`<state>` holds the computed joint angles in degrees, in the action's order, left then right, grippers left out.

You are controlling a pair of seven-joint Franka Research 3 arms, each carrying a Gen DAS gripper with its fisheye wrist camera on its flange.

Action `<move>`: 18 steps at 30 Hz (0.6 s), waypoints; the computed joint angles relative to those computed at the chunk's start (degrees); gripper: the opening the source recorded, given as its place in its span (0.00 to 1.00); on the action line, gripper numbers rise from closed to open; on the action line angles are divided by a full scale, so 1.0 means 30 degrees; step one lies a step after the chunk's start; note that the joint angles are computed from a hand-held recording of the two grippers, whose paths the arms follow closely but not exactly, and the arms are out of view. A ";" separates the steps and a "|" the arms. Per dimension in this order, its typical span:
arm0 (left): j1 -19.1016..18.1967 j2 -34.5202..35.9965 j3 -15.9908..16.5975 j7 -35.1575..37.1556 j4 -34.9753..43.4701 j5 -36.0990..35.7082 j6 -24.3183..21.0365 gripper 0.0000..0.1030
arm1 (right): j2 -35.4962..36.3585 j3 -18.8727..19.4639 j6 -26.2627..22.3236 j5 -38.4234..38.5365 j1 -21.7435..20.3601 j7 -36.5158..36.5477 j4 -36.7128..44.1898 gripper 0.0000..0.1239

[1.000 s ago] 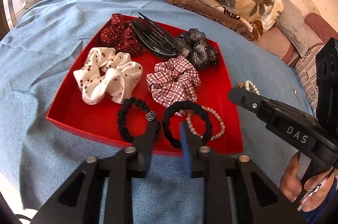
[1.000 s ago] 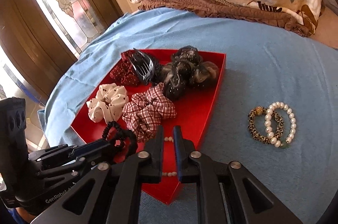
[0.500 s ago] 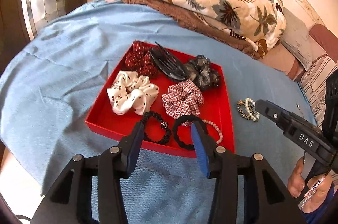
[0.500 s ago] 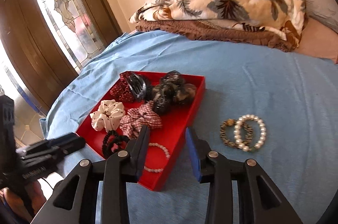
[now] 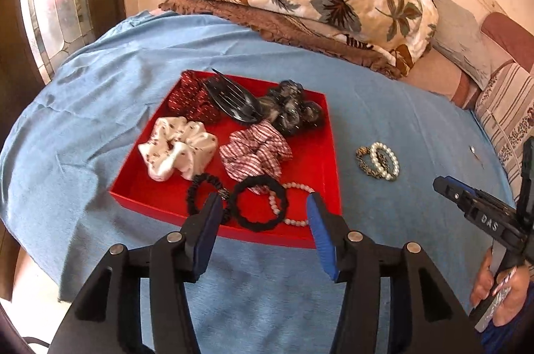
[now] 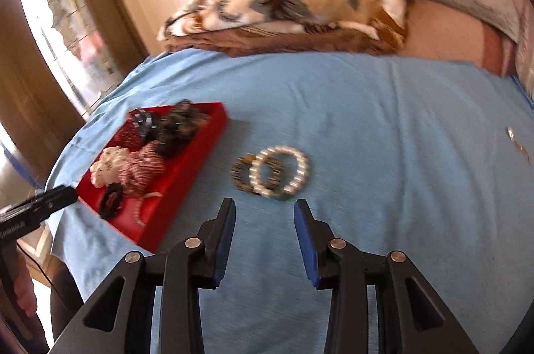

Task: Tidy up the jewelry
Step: 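Open both tools in the tray and withdraw toward the remaining bracelets, then grasp large pearl bracelet with right tool while left tool grasps leopard-print bracelet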

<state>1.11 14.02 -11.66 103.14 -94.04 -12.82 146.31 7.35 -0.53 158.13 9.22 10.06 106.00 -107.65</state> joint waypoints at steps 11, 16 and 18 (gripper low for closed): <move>-0.0522 0.0048 -0.0559 0.1405 -0.0272 -0.0606 -0.0146 0.50 | 0.4648 -0.0548 -0.1638 0.0883 -0.0282 0.0253 0.4714 0.30; -0.1125 0.0760 -0.0641 0.1172 0.0585 0.0083 -0.0059 0.50 | 0.6747 -0.1649 -0.3416 -0.1461 0.0564 0.1674 0.7633 0.12; -0.1410 0.1254 -0.0669 0.0948 0.1198 0.0657 -0.0116 0.50 | 0.6882 -0.2102 -0.4208 -0.2688 0.0857 0.2056 0.8032 0.08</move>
<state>-3.12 17.78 -13.67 105.98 -90.44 -10.85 145.96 28.00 -6.83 145.51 1.16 12.64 112.17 -83.55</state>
